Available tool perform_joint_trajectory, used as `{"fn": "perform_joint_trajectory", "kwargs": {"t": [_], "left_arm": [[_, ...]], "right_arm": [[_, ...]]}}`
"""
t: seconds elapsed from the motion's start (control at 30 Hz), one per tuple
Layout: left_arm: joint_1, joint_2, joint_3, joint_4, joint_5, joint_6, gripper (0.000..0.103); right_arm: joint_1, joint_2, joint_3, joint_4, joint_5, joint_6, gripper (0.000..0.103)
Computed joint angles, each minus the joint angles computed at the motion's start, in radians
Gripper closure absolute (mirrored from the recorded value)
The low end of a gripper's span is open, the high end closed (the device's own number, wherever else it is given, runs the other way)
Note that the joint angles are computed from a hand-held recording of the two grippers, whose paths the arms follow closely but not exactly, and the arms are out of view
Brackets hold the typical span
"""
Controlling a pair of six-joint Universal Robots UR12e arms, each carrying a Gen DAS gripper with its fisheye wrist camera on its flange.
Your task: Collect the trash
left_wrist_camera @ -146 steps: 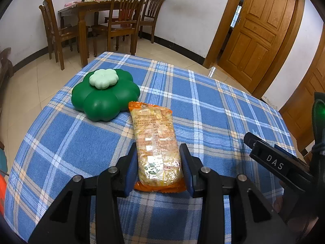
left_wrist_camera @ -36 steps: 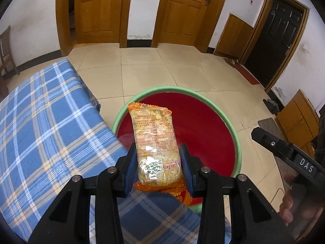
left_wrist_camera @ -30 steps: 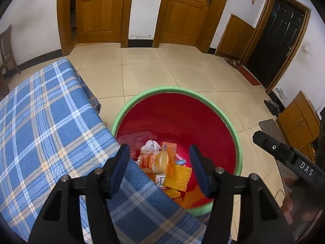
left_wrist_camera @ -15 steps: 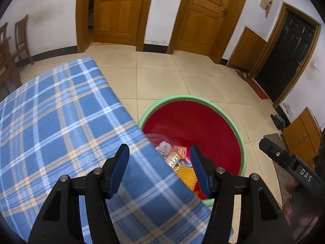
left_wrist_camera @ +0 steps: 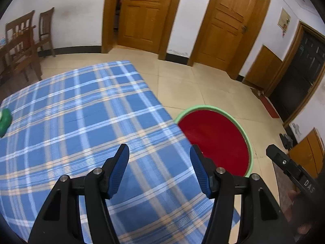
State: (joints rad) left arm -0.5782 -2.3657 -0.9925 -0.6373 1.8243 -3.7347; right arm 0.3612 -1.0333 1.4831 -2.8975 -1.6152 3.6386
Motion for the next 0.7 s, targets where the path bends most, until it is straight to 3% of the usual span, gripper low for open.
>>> {"fn": "perform_joint_trajectory", "kwargs": {"t": [0.37, 0.53, 0.7], "left_arm": [[-0.015, 0.109, -0.171, 0.055, 0.176, -0.083, 0.031], [-0.025, 0.145, -0.228, 0.079, 0.223, -0.098, 0.028], [-0.040, 0.170, -0.265, 0.074, 0.284, -0.107, 0.017]], "right_arm": [[0.048, -0.009, 0.004, -0.051, -0.021, -0.070, 0.024], [0.071, -0.013, 0.016, -0.060, -0.023, -0.105, 0.024], [0.091, -0.018, 0.032, -0.086, -0.036, -0.140, 0.024]]}}
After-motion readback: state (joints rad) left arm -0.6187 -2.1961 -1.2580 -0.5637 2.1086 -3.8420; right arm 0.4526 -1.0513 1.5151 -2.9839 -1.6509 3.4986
